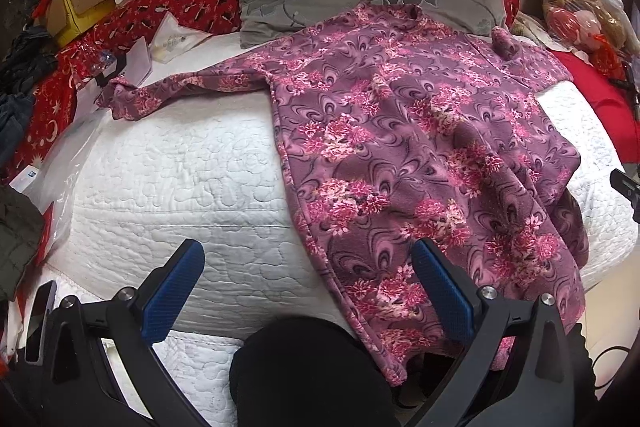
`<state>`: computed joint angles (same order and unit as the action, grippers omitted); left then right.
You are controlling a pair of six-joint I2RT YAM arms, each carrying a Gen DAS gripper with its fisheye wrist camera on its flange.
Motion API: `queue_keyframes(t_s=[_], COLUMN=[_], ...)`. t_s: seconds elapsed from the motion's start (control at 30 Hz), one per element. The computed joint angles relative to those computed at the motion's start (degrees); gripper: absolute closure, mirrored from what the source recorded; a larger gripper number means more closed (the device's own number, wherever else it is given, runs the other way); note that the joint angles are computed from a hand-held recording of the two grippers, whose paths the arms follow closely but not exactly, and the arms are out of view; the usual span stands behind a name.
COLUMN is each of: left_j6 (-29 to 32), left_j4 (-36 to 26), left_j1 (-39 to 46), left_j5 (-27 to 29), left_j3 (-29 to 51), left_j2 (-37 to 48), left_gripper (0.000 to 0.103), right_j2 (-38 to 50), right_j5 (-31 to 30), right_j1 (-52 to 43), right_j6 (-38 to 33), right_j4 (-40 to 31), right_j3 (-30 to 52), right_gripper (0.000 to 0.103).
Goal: Fold small clothes
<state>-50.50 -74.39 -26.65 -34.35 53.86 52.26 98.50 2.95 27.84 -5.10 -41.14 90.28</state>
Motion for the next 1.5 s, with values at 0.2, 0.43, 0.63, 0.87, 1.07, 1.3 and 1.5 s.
queue_keyframes(t_s=[0.2,0.43,0.63,0.87,1.07,1.3,1.5], left_j6=[0.20,1.46,1.92,1.88,1.80,1.77,4.70], left_j4=[0.75,1.49,1.76,1.62,1.24,1.25,1.24], left_j1=[0.48,1.95,2.50,2.41,2.31,2.27,7.10], left_j5=[0.72,1.95,2.31,2.21,2.19,2.25,5.03], left_j3=[-0.54,-1.06,-1.22,-1.22,-0.68,-0.91,-1.83], left_j2=[-0.25,-0.56,-0.82,-0.99,-0.78,-1.01,-2.86], left_gripper=[0.000,0.000,0.000,0.000,0.000,0.000,0.000], right_j2=[0.03,0.35,0.46,-0.20,-0.66,-1.32,-0.73], right_j5=[-0.44,-0.55,-0.97,-1.25,-1.33,-1.86,-4.19], right_j1=[-0.42,0.37,1.03,1.33,1.45,1.04,-0.32], right_j6=[0.71,0.58,0.22,-0.08,0.08,0.13,0.61], right_j4=[0.10,0.15,0.06,0.32,0.31,0.44,-0.49], right_j3=[-0.25,-0.08,0.18,-0.25,-0.48,-1.02,-0.57], right_gripper=[0.001,0.001,0.002,0.002,0.002,0.002,0.002])
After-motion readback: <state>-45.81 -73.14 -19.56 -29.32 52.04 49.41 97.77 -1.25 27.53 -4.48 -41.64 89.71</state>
